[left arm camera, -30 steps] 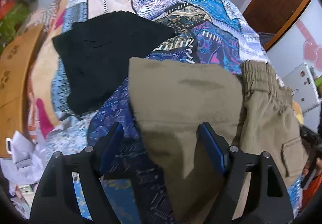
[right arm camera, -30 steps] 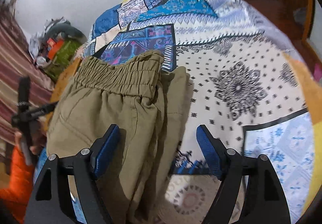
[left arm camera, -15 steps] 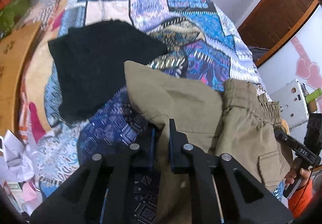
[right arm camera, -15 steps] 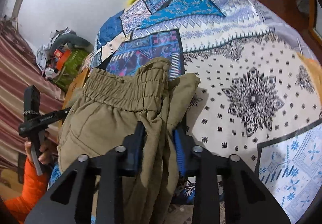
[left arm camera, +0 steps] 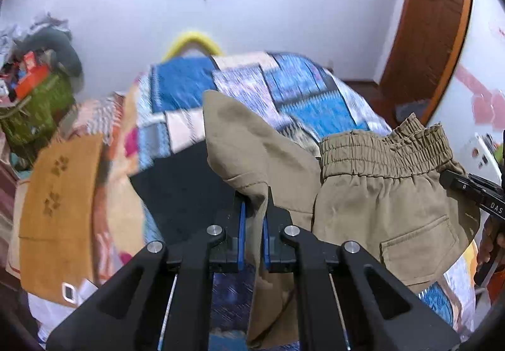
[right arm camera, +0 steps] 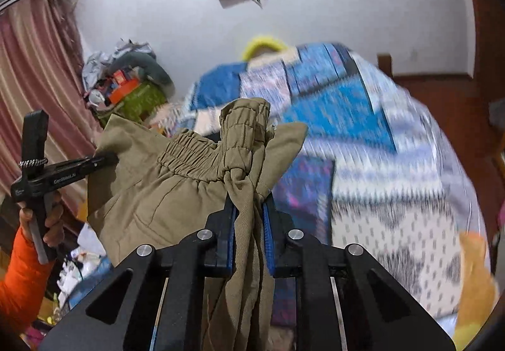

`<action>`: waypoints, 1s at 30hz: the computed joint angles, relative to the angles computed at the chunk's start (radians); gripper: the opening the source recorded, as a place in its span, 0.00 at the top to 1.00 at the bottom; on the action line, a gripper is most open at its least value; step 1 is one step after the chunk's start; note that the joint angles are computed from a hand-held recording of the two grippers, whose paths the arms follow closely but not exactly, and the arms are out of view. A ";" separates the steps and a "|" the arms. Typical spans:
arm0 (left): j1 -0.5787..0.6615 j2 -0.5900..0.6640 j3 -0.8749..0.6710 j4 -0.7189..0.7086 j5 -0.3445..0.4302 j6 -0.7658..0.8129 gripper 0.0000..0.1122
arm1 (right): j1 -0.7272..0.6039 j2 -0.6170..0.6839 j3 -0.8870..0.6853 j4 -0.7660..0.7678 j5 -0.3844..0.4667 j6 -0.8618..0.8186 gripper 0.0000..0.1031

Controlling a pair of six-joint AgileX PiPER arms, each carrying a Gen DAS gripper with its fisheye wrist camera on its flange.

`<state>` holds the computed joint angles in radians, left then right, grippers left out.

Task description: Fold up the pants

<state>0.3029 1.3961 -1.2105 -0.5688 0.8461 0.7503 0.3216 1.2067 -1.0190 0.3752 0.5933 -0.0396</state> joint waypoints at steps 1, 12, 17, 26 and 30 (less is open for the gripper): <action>0.011 0.009 -0.020 -0.006 0.002 0.005 0.93 | 0.008 0.023 -0.030 -0.008 -0.005 0.001 0.87; 0.115 0.260 -0.276 0.042 -0.046 -0.060 0.93 | 0.121 0.408 -0.450 -0.084 -0.028 0.010 0.88; 0.118 0.410 -0.350 0.104 -0.110 -0.101 0.95 | 0.163 0.585 -0.627 -0.138 0.016 0.026 0.88; 0.077 0.673 -0.442 0.241 -0.229 -0.204 0.95 | 0.170 0.879 -0.856 -0.148 0.093 0.020 0.89; 0.068 0.755 -0.459 0.288 -0.268 -0.245 0.95 | 0.169 0.993 -0.969 -0.168 0.169 0.045 0.88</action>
<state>0.3709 2.1512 -1.6694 -0.2806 0.5781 0.5050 0.4908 2.1993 -1.9877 0.2068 0.7625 0.0049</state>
